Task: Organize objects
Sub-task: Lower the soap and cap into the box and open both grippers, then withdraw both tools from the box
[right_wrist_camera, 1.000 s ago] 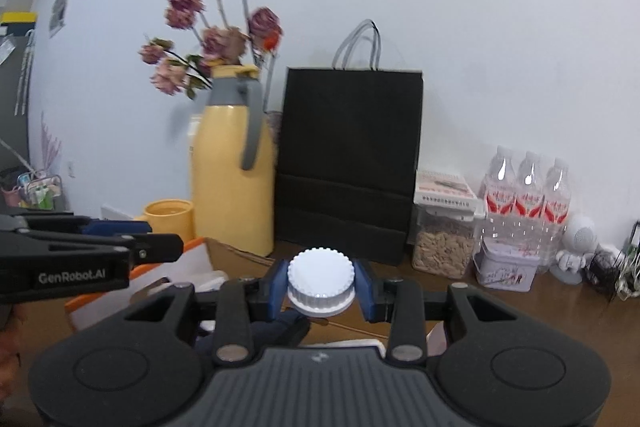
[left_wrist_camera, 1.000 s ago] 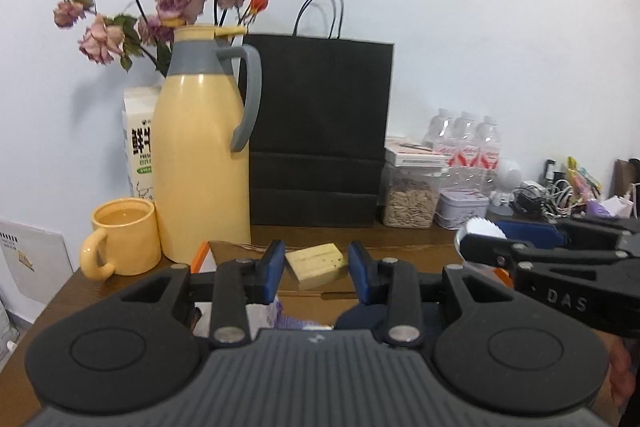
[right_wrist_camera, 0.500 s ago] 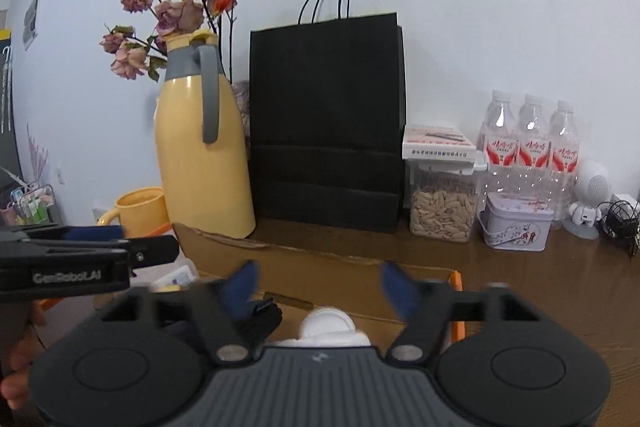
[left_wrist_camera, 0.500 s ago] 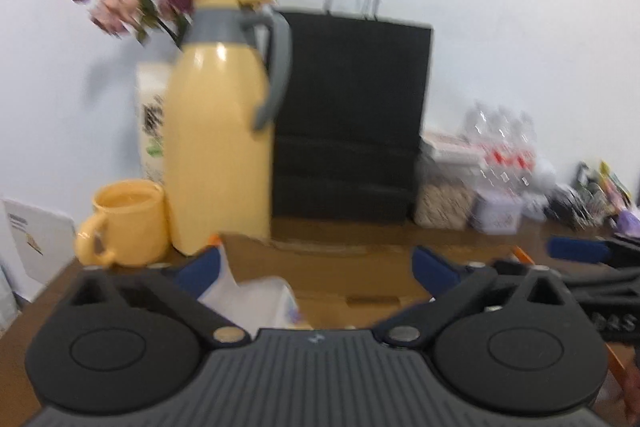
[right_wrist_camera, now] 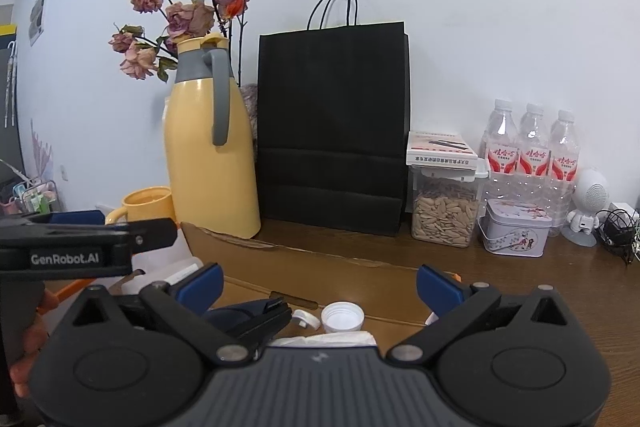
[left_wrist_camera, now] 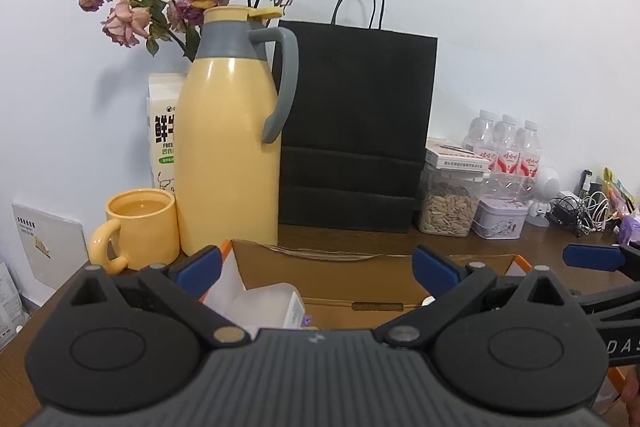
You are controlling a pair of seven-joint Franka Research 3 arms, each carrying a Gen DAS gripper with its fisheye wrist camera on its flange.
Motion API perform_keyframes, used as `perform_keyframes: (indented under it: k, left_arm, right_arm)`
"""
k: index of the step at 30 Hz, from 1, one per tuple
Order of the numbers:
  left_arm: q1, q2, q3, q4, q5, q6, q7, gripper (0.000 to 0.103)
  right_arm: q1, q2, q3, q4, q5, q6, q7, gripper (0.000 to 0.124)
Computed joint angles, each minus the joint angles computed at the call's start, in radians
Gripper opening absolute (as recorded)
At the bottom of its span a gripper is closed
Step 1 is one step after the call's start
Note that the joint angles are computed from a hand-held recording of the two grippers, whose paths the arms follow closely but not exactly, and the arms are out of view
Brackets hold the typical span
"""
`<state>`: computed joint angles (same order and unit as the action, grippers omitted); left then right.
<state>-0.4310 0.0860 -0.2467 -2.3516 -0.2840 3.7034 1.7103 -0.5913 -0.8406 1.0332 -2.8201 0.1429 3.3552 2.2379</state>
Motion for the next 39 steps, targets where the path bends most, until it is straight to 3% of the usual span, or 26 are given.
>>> perform_keyframes:
  k: [10,22,30,39]
  left_arm:
    - [0.067,-0.144,-0.027,-0.143,0.104,0.019,-0.137,0.103]
    - [0.182,-0.339,-0.076,-0.316,0.229,-0.046,-0.276,0.103]
    - [0.227,-0.422,-0.060,-0.401,0.359,-0.094,-0.375,0.103]
    - [0.252,-0.452,-0.013,-0.471,0.485,-0.148,-0.440,0.103]
  right_arm:
    - [0.107,-0.147,-0.036,-0.043,-0.012,-0.076,0.057,0.103]
    - [0.359,-0.321,-0.089,-0.123,-0.102,-0.288,0.224,0.103]
    - [0.491,-0.324,-0.103,-0.137,-0.175,-0.409,0.316,0.103]
    - [0.574,-0.213,-0.121,-0.137,-0.263,-0.446,0.393,0.103]
